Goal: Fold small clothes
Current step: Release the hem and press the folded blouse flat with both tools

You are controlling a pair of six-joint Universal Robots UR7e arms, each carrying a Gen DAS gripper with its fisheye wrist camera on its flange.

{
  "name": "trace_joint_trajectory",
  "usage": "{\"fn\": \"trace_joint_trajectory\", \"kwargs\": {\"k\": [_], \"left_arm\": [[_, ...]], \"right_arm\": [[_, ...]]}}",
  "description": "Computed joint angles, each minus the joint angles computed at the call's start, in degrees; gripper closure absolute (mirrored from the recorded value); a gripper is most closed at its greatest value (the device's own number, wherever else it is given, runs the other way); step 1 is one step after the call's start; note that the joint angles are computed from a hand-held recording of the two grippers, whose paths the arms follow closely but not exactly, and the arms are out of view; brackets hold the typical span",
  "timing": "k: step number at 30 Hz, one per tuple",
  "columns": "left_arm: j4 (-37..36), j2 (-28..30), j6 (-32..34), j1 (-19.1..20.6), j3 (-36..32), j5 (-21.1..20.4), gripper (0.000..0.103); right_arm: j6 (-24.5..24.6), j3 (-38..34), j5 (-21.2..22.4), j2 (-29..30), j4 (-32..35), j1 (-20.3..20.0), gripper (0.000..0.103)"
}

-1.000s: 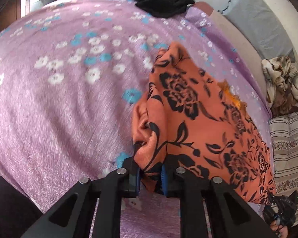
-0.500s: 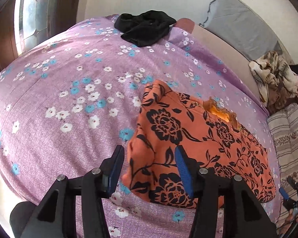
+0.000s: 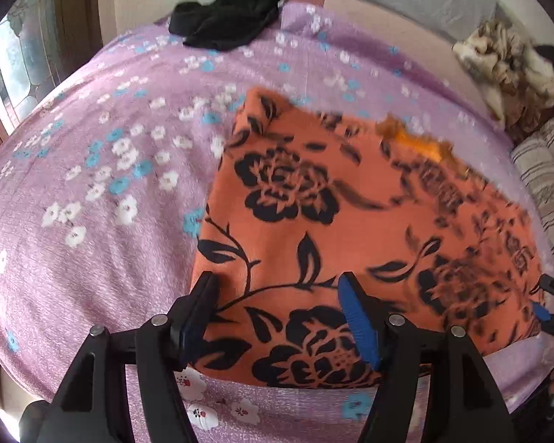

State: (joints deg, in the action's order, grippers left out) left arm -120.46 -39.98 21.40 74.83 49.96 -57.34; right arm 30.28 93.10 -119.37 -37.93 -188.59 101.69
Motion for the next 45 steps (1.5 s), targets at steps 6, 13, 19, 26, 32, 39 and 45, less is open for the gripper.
{"fn": "trace_joint_trajectory", "kwargs": {"k": [6, 13, 19, 26, 32, 39, 45], "left_arm": [[-3.3, -1.2, 0.5, -1.1, 0.7, -1.8, 0.024], [1.1, 3.8, 2.4, -0.9, -4.6, -1.1, 0.024], [-3.9, 1.3, 6.1, -2.0, -1.0, -3.1, 0.024], [-1.3, 2.8, 2.7, -1.8, -4.5, -2.6, 0.024], [2.4, 6.6, 4.5, -0.9, -9.5, 0.8, 0.023], [-1.3, 1.9, 3.8, -1.9, -4.4, -1.8, 0.023], [-0.7, -1.8, 0.6, -1.2, 0.4, -2.5, 0.023]], "right_arm": [[-1.6, -1.9, 2.1, -2.0, 1.9, -0.1, 0.021], [2.2, -11.0, 11.1, -2.0, 11.7, -6.5, 0.021], [3.4, -12.8, 11.9, -1.1, 8.7, -7.2, 0.021], [6.0, -16.2, 10.0, 0.3, 12.6, -8.7, 0.019], [-1.0, -18.5, 10.9, 1.0, 15.6, -6.0, 0.019], [0.1, -16.0, 4.8, 0.2, 14.7, -4.8, 0.02], [0.3, -10.7, 9.0, -0.9, 12.0, -2.2, 0.019]]}}
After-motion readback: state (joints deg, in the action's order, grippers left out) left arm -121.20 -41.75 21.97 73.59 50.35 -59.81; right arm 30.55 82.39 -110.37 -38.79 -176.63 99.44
